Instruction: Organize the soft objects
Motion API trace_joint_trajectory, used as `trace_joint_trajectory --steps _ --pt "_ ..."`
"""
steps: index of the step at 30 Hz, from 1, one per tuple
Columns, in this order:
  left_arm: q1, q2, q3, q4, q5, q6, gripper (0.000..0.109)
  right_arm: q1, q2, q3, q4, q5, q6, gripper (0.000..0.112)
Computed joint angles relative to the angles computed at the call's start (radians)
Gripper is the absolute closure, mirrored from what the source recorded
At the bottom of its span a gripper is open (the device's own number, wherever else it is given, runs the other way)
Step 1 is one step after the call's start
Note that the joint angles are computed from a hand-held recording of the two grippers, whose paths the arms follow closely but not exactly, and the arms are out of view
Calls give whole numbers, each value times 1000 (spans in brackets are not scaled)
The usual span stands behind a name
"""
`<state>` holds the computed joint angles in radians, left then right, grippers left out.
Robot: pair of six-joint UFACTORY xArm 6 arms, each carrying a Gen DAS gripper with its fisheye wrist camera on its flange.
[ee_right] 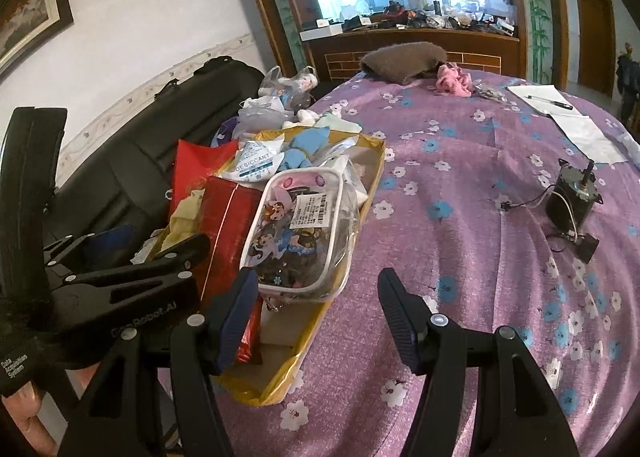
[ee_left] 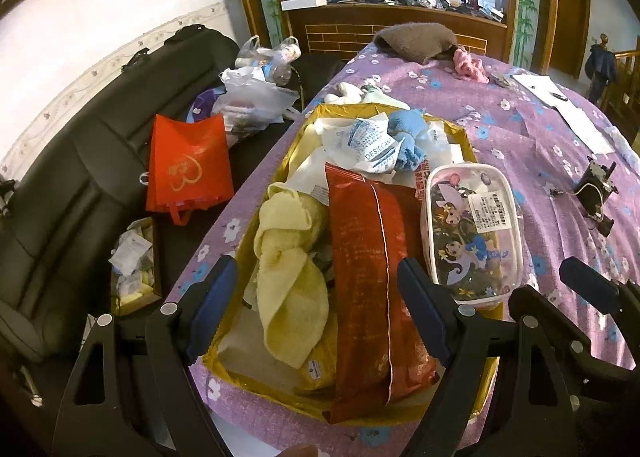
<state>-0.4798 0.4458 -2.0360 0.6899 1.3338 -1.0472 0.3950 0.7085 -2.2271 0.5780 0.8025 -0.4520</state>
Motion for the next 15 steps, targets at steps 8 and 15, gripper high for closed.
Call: trace_joint_trajectory --steps 8,15 --pt "-9 -22 26 50 -29 4 26 1 -5 -1 -10 1 -4 50" --pt "-11 -8 6 50 -66 4 26 -16 -4 -6 9 7 6 50"
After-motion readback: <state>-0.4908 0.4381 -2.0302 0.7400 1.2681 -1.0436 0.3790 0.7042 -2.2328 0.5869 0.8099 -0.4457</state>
